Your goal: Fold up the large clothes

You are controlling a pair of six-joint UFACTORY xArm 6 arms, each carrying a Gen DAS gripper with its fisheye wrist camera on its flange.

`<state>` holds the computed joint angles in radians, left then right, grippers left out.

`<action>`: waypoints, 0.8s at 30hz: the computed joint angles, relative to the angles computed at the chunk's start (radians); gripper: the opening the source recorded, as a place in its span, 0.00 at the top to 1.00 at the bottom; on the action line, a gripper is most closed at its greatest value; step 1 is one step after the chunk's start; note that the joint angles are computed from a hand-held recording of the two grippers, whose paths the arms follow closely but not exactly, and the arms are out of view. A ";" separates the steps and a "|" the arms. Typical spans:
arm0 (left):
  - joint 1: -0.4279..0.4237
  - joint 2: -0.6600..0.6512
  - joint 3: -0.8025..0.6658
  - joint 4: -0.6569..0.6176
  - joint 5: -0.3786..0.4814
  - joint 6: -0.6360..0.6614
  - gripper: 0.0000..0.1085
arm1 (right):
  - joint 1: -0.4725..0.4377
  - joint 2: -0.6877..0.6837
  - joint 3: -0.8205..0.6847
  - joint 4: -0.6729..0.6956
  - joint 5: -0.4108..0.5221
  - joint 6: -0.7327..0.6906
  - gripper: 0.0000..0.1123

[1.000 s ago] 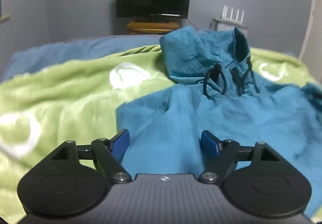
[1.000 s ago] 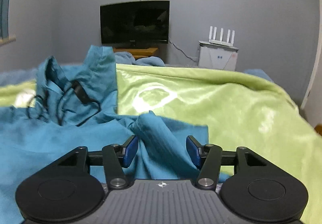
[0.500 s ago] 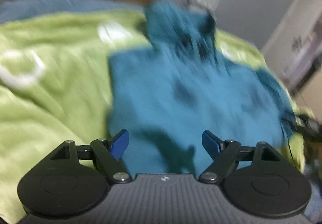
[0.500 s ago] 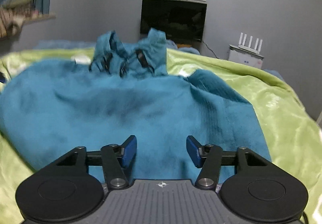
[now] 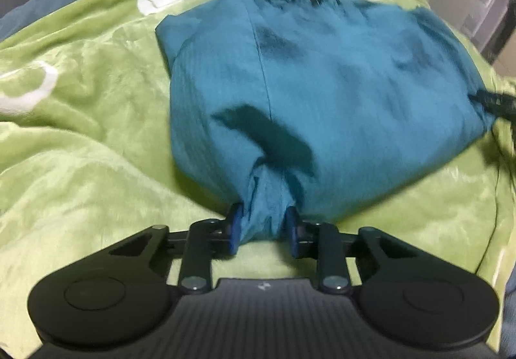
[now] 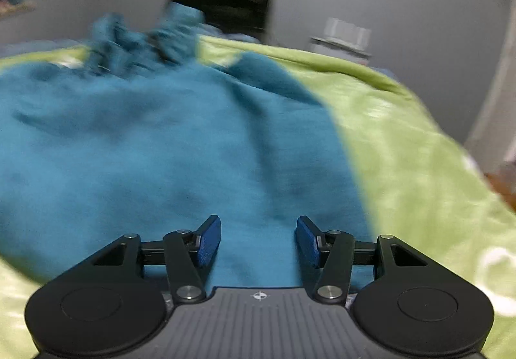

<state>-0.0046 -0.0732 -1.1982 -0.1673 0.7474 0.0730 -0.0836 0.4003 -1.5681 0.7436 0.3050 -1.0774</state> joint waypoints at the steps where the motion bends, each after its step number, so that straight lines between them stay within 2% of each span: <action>1: -0.003 -0.009 0.005 0.031 0.024 -0.013 0.79 | -0.009 0.016 -0.015 -0.024 -0.005 0.045 0.51; 3: -0.016 -0.007 -0.003 0.102 0.061 -0.019 0.81 | -0.035 0.046 -0.060 -0.015 0.041 0.081 0.45; 4: -0.026 -0.006 -0.005 0.144 0.067 -0.027 0.81 | -0.041 0.057 -0.071 -0.027 0.035 0.092 0.39; 5: -0.034 -0.002 -0.011 0.175 0.076 -0.038 0.81 | -0.046 0.069 -0.079 -0.043 0.020 0.110 0.37; 8: -0.045 -0.008 -0.025 0.211 0.092 -0.055 0.81 | -0.082 0.087 -0.127 -0.111 0.083 0.284 0.36; 12: -0.049 -0.071 0.006 0.188 0.024 -0.061 0.75 | -0.125 0.039 -0.113 -0.041 0.157 0.335 0.39; 15: -0.072 -0.092 0.008 0.161 -0.076 -0.079 0.55 | -0.173 0.011 -0.123 0.057 0.279 0.386 0.37; 17: -0.105 -0.060 -0.025 0.197 -0.139 -0.128 0.37 | -0.195 0.001 -0.128 0.092 0.345 0.421 0.32; 21: -0.166 0.094 -0.159 0.297 -0.197 -0.192 0.34 | -0.204 0.018 -0.145 0.036 0.419 0.537 0.32; 24: -0.197 0.222 -0.254 0.366 -0.228 -0.264 0.34 | -0.217 0.024 -0.140 0.100 0.475 0.540 0.34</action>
